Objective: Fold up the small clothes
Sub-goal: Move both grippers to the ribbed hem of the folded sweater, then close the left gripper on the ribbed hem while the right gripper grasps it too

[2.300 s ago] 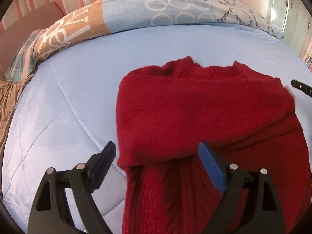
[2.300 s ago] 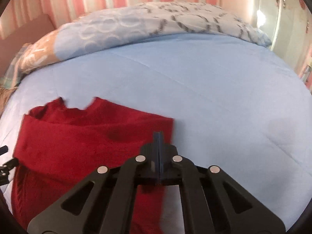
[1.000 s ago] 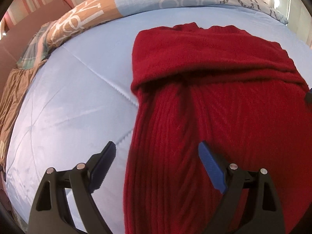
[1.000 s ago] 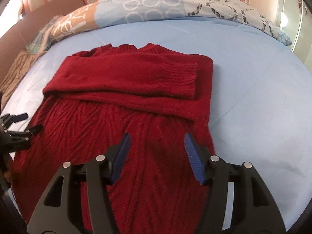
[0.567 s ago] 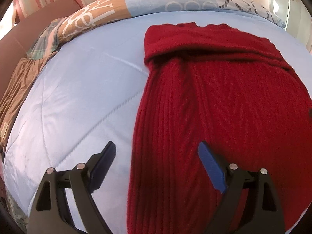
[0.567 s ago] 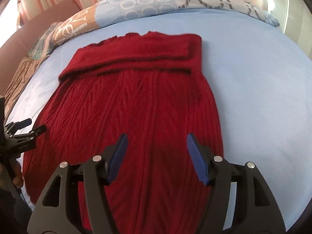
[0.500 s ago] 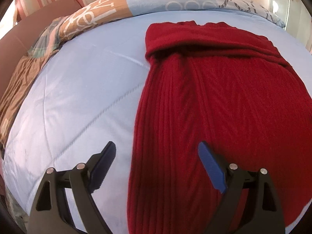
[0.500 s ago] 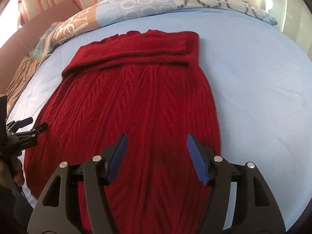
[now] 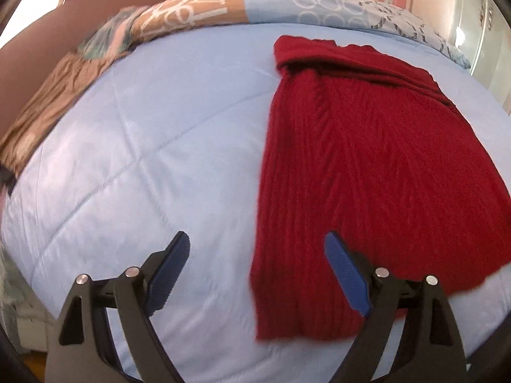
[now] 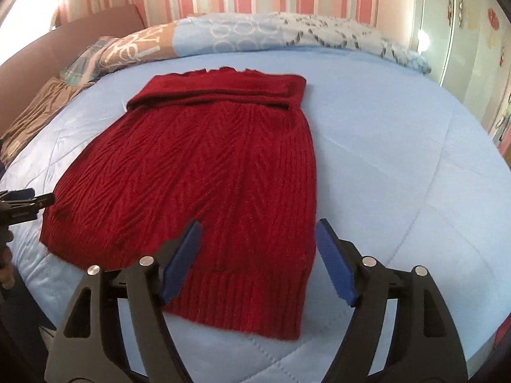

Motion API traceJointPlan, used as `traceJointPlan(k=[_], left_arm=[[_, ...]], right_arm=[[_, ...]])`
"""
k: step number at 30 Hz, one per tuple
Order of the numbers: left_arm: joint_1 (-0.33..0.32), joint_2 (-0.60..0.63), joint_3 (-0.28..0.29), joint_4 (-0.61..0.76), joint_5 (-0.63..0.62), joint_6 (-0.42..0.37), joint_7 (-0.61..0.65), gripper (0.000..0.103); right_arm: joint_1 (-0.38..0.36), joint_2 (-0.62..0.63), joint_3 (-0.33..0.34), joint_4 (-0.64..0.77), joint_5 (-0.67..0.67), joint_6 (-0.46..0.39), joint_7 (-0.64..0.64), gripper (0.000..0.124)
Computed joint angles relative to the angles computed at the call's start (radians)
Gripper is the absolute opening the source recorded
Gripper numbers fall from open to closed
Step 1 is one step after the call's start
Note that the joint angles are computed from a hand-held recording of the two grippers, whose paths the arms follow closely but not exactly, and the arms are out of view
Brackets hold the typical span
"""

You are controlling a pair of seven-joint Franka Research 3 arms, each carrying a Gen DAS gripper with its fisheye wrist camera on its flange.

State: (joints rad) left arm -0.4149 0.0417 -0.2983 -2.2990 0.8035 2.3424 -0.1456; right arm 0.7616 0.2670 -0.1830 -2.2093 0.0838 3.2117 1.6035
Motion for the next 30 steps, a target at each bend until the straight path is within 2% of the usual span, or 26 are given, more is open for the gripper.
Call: traceJointPlan(k=[2,5,10,13,14,16,17,18,20,22,24,27,28,29,30], left_arm=[[-0.003,-0.024,-0.007,-0.038,-0.037,0.015,0.000,0.087],[-0.003,-0.042,-0.011,-0.077,-0.077,0.053,0.013,0.087],[0.011,-0.041,-0.007,-0.106,-0.038,0.176,-0.013,0.086],[0.022,-0.036,0.002,-0.121,-0.013,0.251,-0.056,0.083],[0.025,-0.035,0.004,-0.124,-0.010,0.266,-0.063,0.078],[0.035,-0.025,0.011,-0.129,-0.013,0.326,-0.061,0.060],[0.036,-0.016,0.011,-0.125,-0.022,0.340,-0.048,0.044],[0.031,-0.005,0.006,-0.107,-0.036,0.315,-0.026,0.038],[0.014,0.013,-0.002,-0.069,-0.039,0.246,0.003,0.032],[0.000,0.030,-0.004,-0.045,-0.041,0.200,0.025,0.031],[-0.010,0.043,-0.003,-0.027,-0.049,0.165,0.051,0.031],[-0.025,0.055,-0.002,-0.007,-0.050,0.124,0.071,0.032],[-0.027,0.057,-0.001,-0.006,-0.050,0.119,0.077,0.032],[-0.028,0.057,0.002,-0.006,-0.050,0.121,0.080,0.032],[-0.028,0.054,0.004,-0.010,-0.050,0.127,0.077,0.032]], right_arm=[[0.071,-0.007,-0.068,-0.022,-0.010,0.019,0.017,0.075],[0.091,-0.014,-0.082,-0.036,0.006,0.029,0.008,0.075],[0.140,-0.026,-0.126,-0.051,0.029,0.035,-0.011,0.075],[0.214,-0.034,-0.199,-0.066,0.042,0.044,-0.018,0.075],[0.223,-0.037,-0.208,-0.070,0.051,0.047,-0.025,0.075],[0.249,-0.044,-0.236,-0.082,0.070,0.041,-0.035,0.076],[0.251,-0.046,-0.241,-0.083,0.075,0.034,-0.037,0.076],[0.265,-0.047,-0.259,-0.087,0.073,0.025,-0.034,0.076],[0.324,-0.053,-0.327,-0.101,0.050,0.011,-0.006,0.076],[0.356,-0.063,-0.374,-0.117,0.022,0.000,0.031,0.076],[0.328,-0.073,-0.358,-0.121,0.014,-0.034,0.057,0.077],[0.174,-0.090,-0.200,-0.124,0.074,-0.057,0.029,0.076],[0.153,-0.084,-0.177,-0.112,0.073,-0.085,0.027,0.072],[0.113,-0.076,-0.135,-0.101,0.071,-0.104,0.024,0.048],[0.045,-0.065,-0.058,-0.083,0.133,-0.130,-0.032,0.023]])
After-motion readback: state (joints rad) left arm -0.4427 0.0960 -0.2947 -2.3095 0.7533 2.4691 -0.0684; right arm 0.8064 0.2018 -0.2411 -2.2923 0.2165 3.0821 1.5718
